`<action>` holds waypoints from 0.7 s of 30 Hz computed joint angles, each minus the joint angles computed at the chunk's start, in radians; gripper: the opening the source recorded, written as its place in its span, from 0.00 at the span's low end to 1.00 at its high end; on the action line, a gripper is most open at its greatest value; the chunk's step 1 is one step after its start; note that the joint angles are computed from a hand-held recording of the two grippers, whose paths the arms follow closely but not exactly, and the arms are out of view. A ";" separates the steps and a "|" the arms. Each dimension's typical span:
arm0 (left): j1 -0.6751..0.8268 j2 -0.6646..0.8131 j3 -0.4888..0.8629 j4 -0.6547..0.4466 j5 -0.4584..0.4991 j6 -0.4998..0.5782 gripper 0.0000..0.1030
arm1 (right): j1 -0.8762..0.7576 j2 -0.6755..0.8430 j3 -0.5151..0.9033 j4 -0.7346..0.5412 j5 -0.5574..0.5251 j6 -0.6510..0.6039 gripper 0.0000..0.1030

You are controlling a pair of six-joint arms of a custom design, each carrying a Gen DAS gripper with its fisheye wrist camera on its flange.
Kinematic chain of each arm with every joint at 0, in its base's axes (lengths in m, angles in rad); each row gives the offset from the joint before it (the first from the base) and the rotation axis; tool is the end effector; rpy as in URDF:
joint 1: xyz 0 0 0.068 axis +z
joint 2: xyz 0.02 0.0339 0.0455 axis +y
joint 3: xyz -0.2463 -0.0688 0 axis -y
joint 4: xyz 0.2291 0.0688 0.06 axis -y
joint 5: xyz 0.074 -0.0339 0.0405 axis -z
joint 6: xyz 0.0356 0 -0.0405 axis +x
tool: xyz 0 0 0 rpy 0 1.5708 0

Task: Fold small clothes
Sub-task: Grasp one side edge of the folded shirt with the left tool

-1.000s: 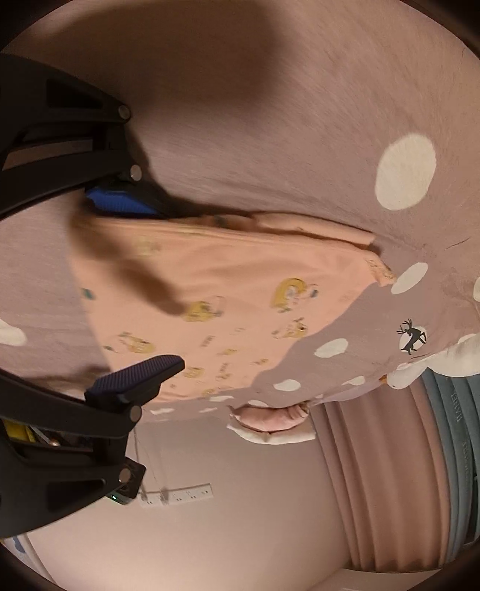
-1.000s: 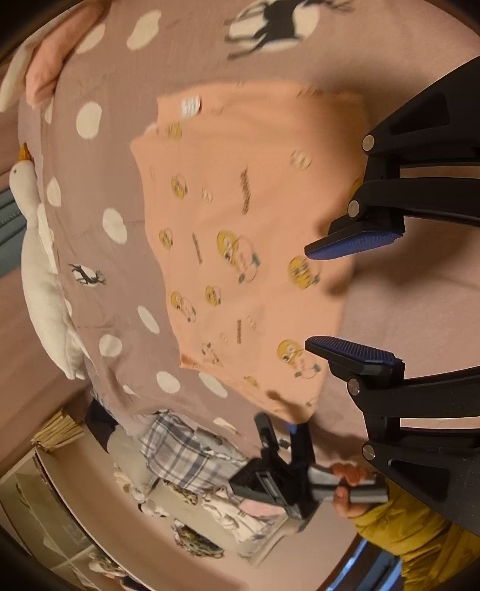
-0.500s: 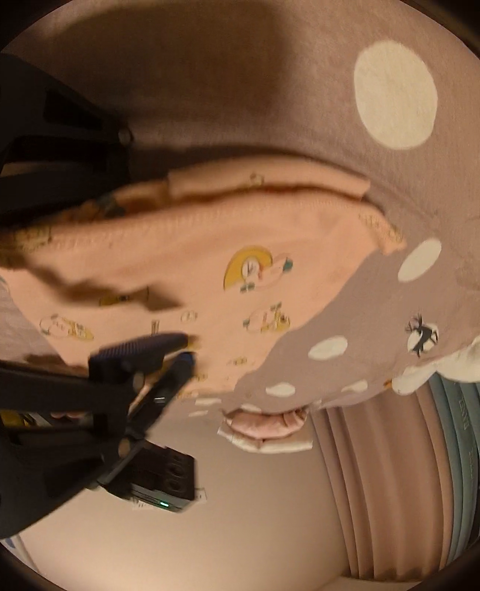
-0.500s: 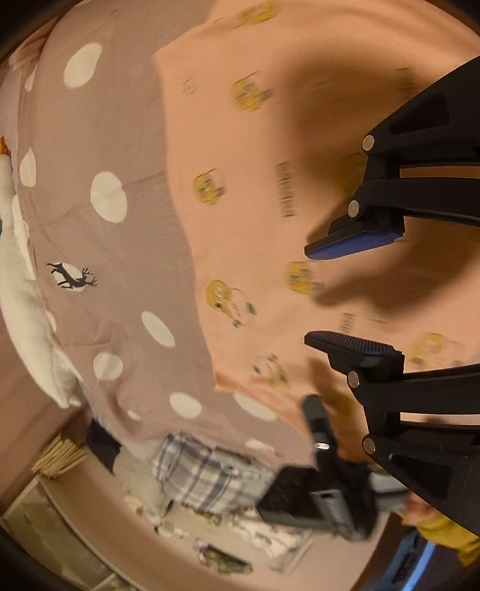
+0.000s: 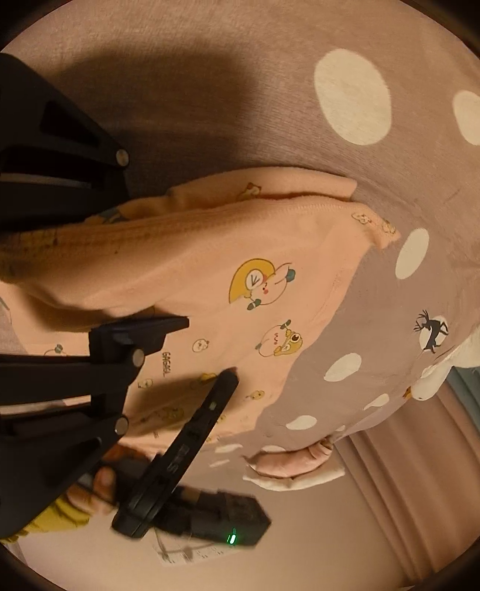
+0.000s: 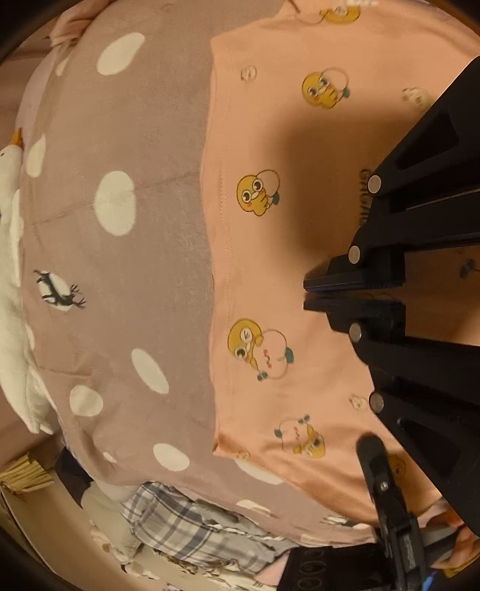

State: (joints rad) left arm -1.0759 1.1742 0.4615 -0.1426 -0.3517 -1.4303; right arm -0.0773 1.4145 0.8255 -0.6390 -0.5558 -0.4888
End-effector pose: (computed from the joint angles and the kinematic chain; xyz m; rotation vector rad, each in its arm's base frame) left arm 0.1095 -0.1771 0.1552 -0.6026 2.4255 -0.7472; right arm 0.2413 0.0002 0.1812 -0.6576 2.5216 0.5872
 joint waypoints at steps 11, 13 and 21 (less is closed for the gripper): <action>0.000 0.065 0.069 -0.066 -0.016 0.028 0.22 | -0.060 -0.082 -0.059 -0.110 -0.006 -0.162 0.04; 0.000 0.067 0.073 -0.071 -0.017 0.030 0.22 | -0.068 -0.083 -0.045 -0.145 -0.010 -0.176 0.04; -0.007 0.082 0.083 -0.078 -0.025 0.021 0.22 | -0.136 -0.157 -0.108 -0.208 -0.027 -0.279 0.04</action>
